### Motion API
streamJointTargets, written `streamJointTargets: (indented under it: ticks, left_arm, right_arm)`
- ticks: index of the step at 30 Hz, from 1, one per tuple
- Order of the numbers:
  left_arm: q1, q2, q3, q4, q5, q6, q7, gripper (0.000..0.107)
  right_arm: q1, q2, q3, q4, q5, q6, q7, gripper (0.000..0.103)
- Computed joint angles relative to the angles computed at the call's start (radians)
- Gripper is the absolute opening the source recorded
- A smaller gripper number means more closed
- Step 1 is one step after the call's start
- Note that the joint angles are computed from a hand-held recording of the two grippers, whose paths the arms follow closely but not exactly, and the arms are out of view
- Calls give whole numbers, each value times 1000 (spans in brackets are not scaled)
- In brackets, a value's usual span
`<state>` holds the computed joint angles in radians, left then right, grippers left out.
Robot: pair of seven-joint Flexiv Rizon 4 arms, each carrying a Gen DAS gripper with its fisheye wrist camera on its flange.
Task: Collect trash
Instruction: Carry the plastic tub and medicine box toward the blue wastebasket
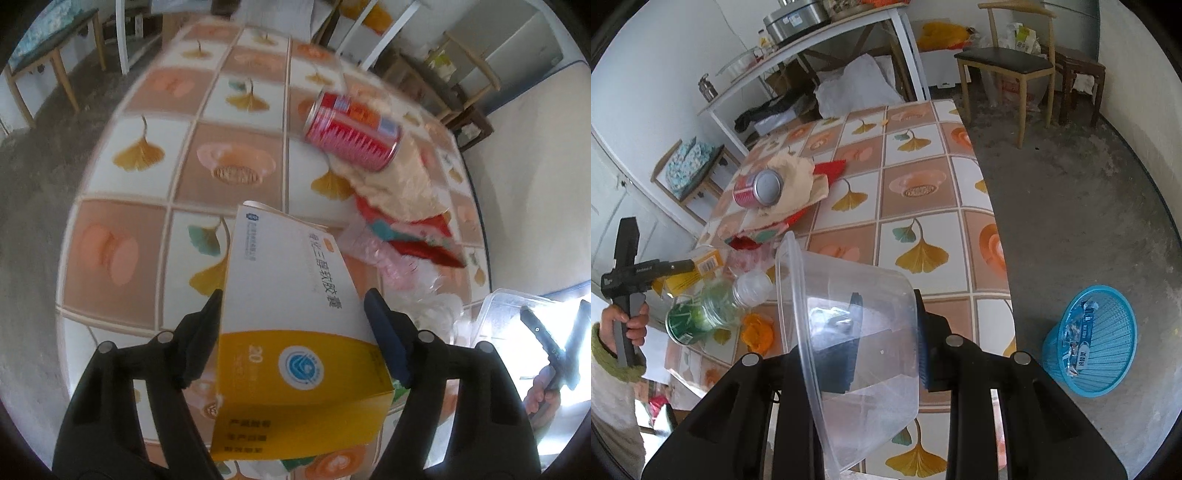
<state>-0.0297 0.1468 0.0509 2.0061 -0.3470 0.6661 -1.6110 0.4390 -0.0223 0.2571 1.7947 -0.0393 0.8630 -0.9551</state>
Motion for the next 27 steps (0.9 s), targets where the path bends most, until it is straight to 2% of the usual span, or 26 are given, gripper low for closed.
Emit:
streamJointTargets:
  ticks: [6,12,16,23,27]
  left_arm:
    - [-8,47,-2,0,14,50,4,71]
    - [-52,93,-14,7,-37,102,20,71]
    - [-112,81,-41,-13,-109,144,52,71]
    - [-235,-45,-121,-121,-267,215,157,71]
    - [-294,-190,-199,-256,-307,204,194,71]
  right_arm:
    - [-13,18,-4,14,48,45,-14,26]
    - [-33,60,-11,47,108,98,-23,26]
    - [-67,123,-20,109,86,151,36,26]
    - [-181,308,-39,277,-4,164,189,26]
    - [-267,428,-55,385,-37,128,267,26]
